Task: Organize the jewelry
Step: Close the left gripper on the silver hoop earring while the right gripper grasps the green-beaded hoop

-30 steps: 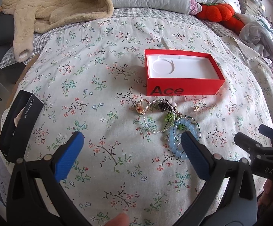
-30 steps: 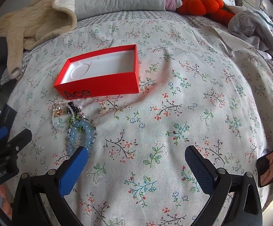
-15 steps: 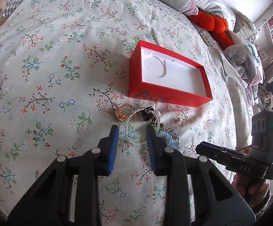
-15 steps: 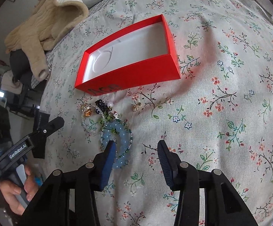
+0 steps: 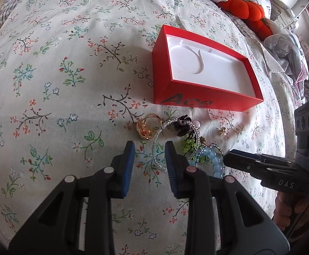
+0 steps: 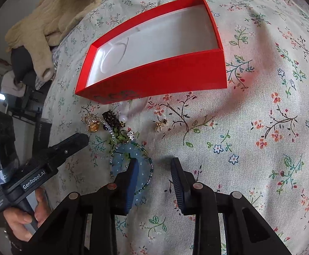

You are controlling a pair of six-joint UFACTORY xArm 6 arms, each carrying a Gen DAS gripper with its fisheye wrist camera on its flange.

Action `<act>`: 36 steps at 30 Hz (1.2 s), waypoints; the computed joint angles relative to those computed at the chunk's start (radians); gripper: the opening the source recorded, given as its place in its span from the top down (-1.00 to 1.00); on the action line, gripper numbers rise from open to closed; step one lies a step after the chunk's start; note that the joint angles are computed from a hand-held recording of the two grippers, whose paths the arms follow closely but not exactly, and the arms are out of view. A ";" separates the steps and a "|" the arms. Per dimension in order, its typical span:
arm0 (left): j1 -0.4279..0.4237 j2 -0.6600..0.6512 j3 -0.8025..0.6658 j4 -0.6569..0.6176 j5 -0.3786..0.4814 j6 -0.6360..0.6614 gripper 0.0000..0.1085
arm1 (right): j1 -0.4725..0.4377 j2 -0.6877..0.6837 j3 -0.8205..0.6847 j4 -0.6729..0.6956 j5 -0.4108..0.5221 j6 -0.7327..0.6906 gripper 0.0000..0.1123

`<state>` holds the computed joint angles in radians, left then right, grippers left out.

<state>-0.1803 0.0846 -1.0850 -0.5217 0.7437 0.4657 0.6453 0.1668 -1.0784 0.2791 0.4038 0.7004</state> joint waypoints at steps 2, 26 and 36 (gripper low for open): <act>-0.002 0.006 -0.003 -0.003 0.002 0.007 0.65 | 0.001 0.003 0.001 0.019 -0.008 -0.023 0.70; -0.019 -0.021 0.040 0.031 -0.038 -0.009 0.27 | 0.054 -0.058 0.033 -0.352 0.001 0.134 -0.45; -0.016 0.008 0.024 0.002 -0.015 0.003 0.86 | 0.095 0.050 -0.091 -0.523 0.067 0.107 -0.43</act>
<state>-0.1959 0.0930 -1.0614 -0.5201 0.7287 0.4684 0.7406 0.2172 -1.1692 -0.2443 0.4709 0.8077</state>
